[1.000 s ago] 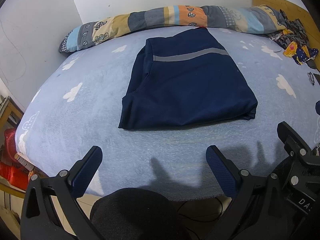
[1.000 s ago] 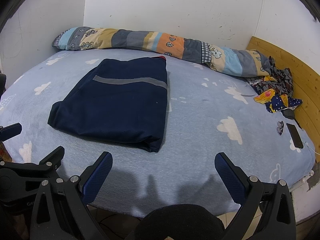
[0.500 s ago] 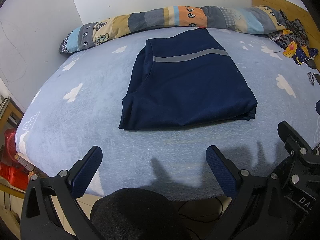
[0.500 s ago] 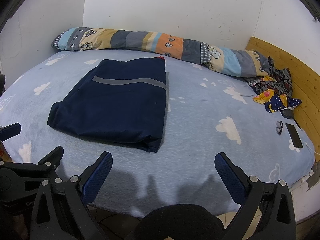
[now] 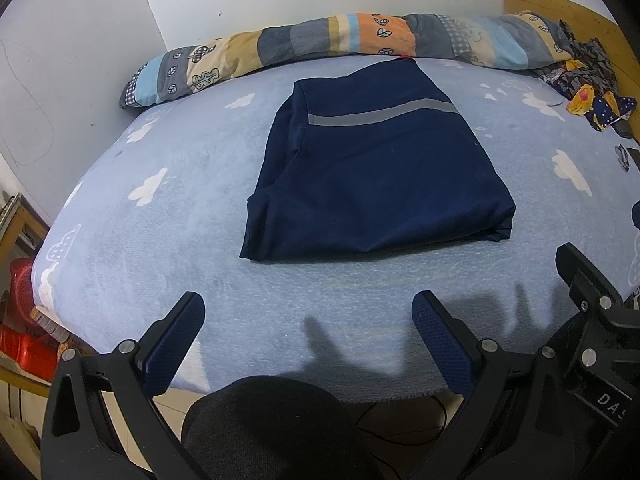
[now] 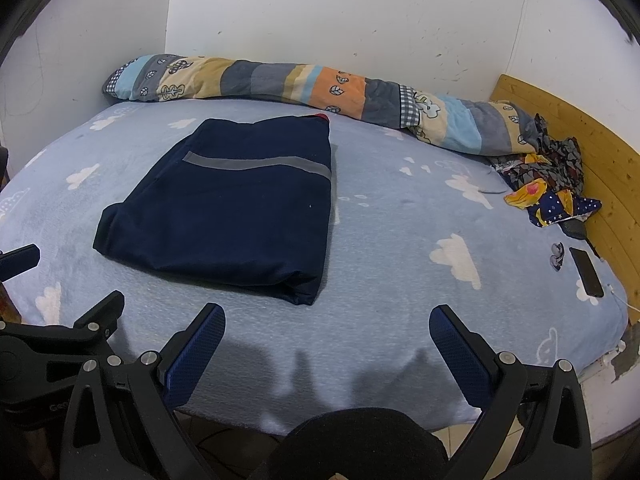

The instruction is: Fold large clothes

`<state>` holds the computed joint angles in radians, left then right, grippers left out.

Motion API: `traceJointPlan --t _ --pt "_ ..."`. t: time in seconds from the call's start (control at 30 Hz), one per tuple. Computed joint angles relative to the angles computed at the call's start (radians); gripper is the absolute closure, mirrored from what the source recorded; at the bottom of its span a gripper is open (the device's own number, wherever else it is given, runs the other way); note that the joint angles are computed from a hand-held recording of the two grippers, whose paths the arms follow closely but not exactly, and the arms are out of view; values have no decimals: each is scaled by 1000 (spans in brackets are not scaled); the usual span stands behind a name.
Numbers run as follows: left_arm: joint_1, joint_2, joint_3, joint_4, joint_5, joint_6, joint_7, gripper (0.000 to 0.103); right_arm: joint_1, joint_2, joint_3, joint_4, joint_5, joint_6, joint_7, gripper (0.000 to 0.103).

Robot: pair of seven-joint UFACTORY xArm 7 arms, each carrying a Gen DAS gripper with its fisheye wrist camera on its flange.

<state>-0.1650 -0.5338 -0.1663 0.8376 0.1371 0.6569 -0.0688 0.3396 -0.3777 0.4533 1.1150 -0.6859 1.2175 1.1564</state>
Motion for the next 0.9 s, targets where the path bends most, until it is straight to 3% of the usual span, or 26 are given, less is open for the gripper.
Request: traceJointPlan --t 0.9 --pt "-4 -2 4 -2 -7 1 7 0 -23 -37 2 -27 21 -17 -38 0"
